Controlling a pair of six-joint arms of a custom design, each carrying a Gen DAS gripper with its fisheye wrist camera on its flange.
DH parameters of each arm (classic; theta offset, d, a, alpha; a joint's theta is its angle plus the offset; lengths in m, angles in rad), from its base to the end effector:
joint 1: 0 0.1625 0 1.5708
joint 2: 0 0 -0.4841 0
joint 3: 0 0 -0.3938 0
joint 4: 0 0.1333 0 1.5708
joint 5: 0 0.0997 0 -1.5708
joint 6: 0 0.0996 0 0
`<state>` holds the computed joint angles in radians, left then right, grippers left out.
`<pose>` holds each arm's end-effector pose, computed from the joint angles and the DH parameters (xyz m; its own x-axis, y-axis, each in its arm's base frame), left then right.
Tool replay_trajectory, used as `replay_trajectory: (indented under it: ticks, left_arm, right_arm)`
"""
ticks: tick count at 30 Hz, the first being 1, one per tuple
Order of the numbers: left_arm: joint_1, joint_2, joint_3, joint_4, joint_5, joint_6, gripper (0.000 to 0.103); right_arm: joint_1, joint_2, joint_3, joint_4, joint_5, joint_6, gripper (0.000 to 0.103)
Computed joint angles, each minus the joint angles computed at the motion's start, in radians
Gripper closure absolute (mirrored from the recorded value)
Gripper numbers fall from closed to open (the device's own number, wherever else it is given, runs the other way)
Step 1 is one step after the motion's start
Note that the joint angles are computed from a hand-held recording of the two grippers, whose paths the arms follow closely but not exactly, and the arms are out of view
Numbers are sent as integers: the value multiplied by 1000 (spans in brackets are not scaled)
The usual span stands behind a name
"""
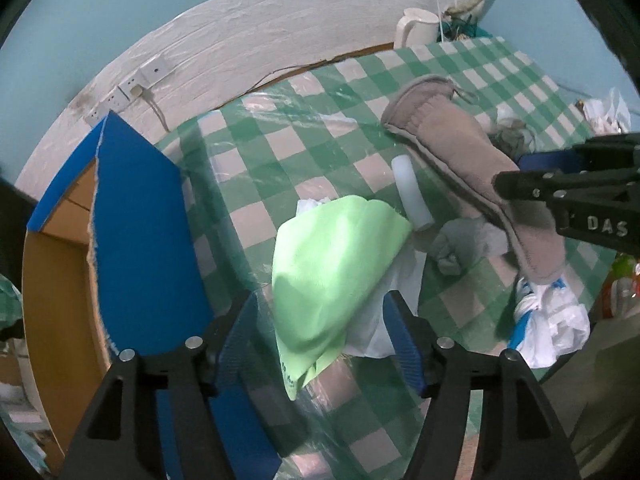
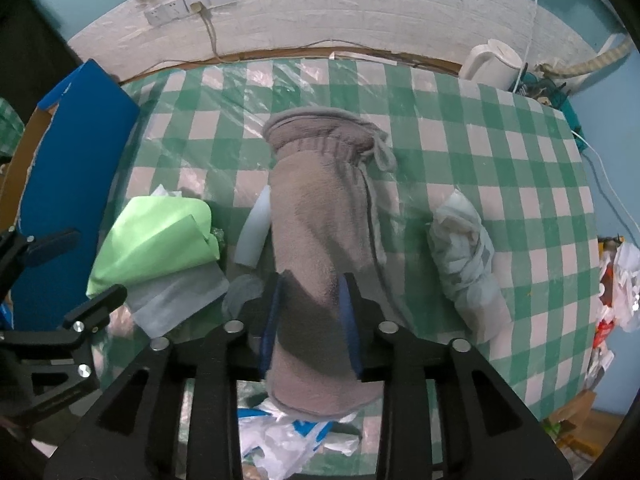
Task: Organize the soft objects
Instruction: 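Close the left gripper on the green cloth while the right gripper grasps the grey sock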
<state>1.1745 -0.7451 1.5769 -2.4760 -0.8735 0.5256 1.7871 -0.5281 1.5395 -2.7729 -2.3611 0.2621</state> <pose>-0.0983 -0.7460 0.1308 -0.4343 0.6800 -0.5908 0.6969 0.6692 0.2579 0.2195 -0.7077 0.0227 -0.7463 0.2297 0.6247 -0.0180 0.9313 -0.3639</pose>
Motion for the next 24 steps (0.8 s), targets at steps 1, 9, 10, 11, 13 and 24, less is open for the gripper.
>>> replay_trajectory:
  ticks: [1,9,10,11,13,24]
  left_arm:
    - [0,4,2,-7,6,5,36]
    - [9,24,-21,18,21,-14,36]
    - [10,25,-26,30,17,-21,36]
    - [12,26,-31,42,12,-27,36]
    - [14,27,-35,55,5,-30,35]
    - [21,52,-46,60,39,-24,33]
  right_arm:
    - [-1,0,1,1,-2,2,65]
    - [-4,5,-8,22,-42,12,39]
    - [-5,6,-10,26,-45,13,38]
    - [-6,7,-11,29,-51,13,38]
    - [-9,9,-14,40,-57,16,38]
    - [-19,5,-4,29,-52,21,37]
